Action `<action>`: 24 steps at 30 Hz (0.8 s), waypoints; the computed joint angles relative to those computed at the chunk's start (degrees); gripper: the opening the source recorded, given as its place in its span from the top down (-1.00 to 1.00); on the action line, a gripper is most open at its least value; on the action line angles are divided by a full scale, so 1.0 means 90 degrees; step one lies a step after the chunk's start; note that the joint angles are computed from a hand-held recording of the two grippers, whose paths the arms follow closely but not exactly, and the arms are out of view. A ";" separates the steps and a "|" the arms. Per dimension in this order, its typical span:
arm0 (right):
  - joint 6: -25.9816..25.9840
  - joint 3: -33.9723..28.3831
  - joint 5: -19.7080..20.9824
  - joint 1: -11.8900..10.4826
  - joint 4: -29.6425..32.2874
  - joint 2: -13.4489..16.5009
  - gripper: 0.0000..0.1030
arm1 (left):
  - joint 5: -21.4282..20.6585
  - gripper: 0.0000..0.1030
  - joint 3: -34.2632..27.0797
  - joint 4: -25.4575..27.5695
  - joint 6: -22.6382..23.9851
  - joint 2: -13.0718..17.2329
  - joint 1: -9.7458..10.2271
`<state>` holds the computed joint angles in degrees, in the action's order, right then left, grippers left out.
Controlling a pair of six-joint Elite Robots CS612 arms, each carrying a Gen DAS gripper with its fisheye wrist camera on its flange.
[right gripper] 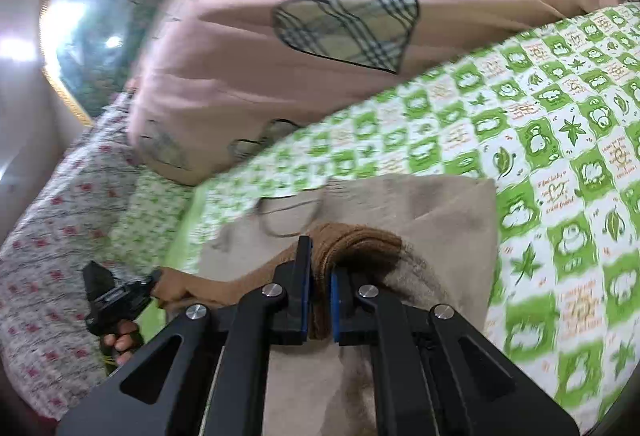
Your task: Fold small clothes
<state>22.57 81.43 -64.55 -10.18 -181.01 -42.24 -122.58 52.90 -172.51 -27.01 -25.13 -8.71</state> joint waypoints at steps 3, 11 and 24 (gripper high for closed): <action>0.0146 -0.0307 -0.0039 -0.0033 0.0226 0.0206 0.83 | 0.0046 0.87 -0.0520 0.0300 -0.0242 0.0309 0.0013; 0.0541 -0.0737 -0.0292 -0.0069 0.1308 0.0499 0.57 | 0.0663 0.75 -0.0684 0.1430 0.0545 0.0317 -0.0134; -0.0994 0.0076 0.0287 0.0264 0.1406 0.0005 0.37 | 0.0407 0.60 0.0662 0.1680 0.2179 -0.0472 -0.0598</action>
<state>13.62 82.11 -61.97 -7.80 -168.36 -42.19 -118.92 58.86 -157.40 -7.39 -29.37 -14.09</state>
